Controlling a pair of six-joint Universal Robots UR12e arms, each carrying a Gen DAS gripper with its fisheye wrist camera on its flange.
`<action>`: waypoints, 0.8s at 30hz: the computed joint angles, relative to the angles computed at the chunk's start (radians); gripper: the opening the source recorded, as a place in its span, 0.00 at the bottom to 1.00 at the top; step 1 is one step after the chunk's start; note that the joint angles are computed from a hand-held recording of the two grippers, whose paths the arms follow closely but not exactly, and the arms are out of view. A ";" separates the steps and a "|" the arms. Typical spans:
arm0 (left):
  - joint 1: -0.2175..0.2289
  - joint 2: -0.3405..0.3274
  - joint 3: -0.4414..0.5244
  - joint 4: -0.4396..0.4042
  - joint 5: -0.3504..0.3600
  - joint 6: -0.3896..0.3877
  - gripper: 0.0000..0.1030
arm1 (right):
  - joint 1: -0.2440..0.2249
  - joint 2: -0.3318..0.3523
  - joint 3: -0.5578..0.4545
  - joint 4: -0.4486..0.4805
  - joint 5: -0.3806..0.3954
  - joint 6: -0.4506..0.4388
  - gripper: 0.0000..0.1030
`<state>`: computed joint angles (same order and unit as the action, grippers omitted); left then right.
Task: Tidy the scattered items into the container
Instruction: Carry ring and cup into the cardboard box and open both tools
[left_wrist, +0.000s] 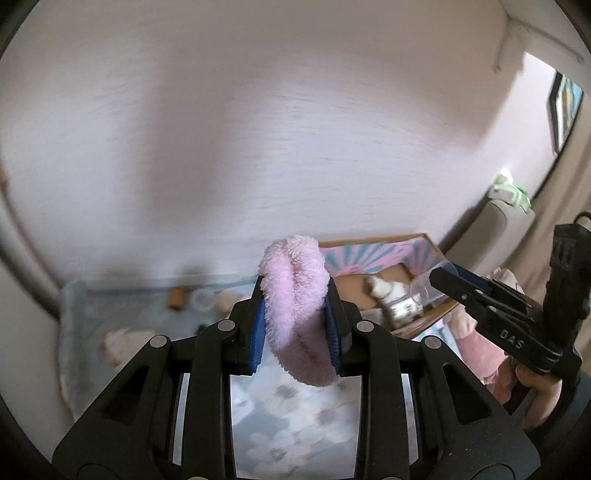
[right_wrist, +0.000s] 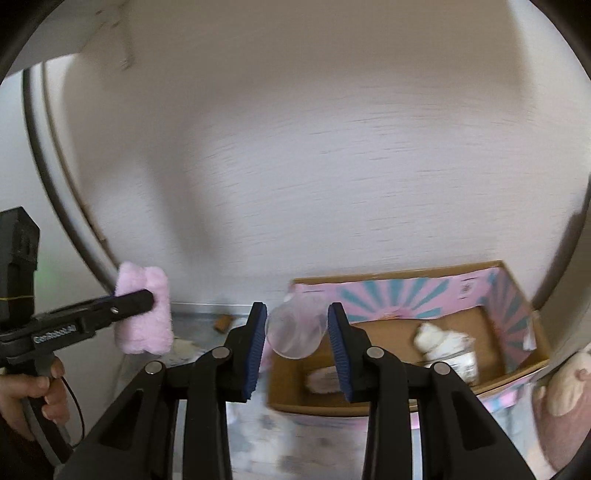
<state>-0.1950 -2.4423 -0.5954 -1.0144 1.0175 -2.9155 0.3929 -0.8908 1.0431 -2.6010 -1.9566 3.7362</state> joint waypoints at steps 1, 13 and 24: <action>-0.010 -0.012 0.024 -0.017 0.001 0.013 0.24 | -0.009 -0.015 0.019 0.008 0.002 -0.001 0.29; -0.105 -0.158 0.274 -0.222 0.031 0.116 0.24 | -0.091 -0.124 0.198 0.025 0.042 -0.069 0.29; -0.142 -0.211 0.344 -0.277 0.087 0.116 0.24 | -0.136 -0.154 0.275 0.023 0.126 -0.082 0.29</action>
<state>-0.3370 -2.6537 -0.2512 -1.2909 1.1046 -2.7995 0.2574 -1.0447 1.3182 -2.5781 -1.8308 3.6543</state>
